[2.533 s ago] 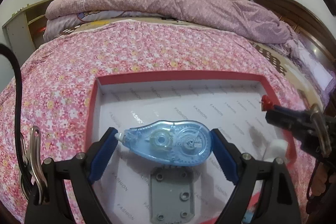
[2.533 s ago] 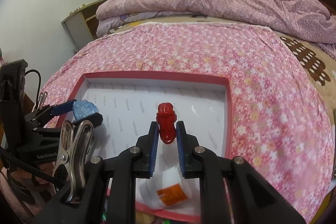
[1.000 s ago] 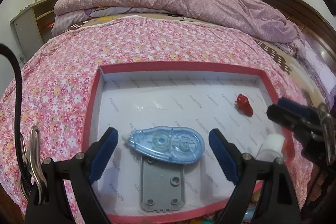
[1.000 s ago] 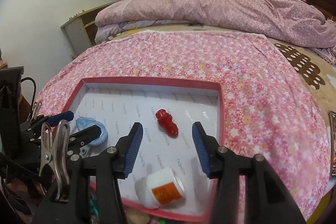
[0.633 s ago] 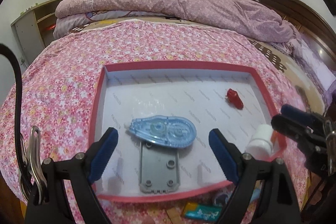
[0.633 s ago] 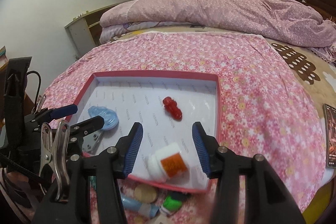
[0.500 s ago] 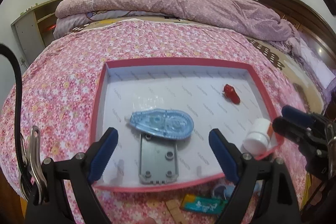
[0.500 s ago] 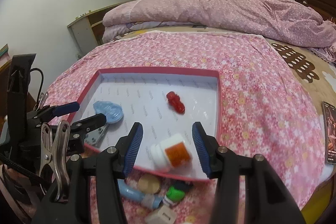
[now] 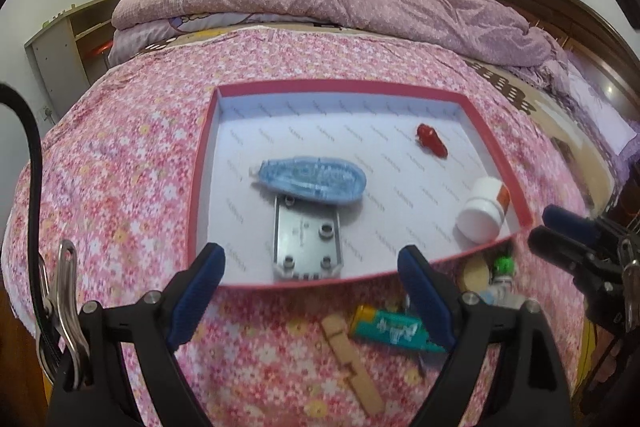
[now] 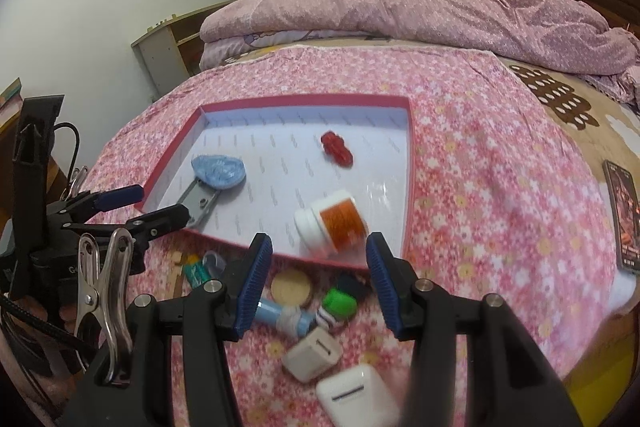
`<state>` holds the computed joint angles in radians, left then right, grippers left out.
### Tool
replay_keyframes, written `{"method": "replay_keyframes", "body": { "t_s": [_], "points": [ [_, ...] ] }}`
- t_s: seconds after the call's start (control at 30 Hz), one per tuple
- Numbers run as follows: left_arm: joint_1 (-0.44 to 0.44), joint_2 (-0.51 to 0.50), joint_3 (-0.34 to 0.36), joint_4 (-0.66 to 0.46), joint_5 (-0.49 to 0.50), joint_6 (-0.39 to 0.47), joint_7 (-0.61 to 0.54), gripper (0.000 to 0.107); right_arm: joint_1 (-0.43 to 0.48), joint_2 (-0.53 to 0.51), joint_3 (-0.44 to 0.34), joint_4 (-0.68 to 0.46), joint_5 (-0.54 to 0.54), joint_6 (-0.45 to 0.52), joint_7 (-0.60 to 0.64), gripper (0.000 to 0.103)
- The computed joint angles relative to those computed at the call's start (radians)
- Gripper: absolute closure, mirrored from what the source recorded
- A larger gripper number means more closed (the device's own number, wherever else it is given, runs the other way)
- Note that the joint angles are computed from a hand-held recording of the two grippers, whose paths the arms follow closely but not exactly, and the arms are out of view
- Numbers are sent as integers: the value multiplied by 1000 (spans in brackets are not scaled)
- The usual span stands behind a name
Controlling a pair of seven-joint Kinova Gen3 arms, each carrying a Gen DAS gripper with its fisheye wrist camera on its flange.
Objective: Organize rigid objects
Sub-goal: 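Move both tools back toward the remaining objects beside the box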
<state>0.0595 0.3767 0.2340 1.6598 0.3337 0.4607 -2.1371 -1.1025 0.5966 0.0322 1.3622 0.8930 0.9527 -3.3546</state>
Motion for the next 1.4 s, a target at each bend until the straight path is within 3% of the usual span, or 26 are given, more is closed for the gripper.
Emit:
{"method": "replay_keyframes", "body": {
  "t_s": [0.77,0.97,1.1,1.23,1.4],
  "points": [
    [-75,-22,15,101,101,43,-158,16,-28,-13,-29,90,-13,-30,-134,53],
    [-132,-30,73,119,223,90,-325,16,-30,-15,-26,97,-13,-38,-147,53],
    [-95,-22,63,110,243,107,-398,16,-29,-19,-25,108,-12,-45,-162,53],
    [-4,4,20,84,166,89,-351,15,-29,-23,-26,116,-8,-48,-173,53],
    [4,31,34,68,150,65,-335,13,-27,-25,-29,120,-6,-51,-179,53]
  ]
}}
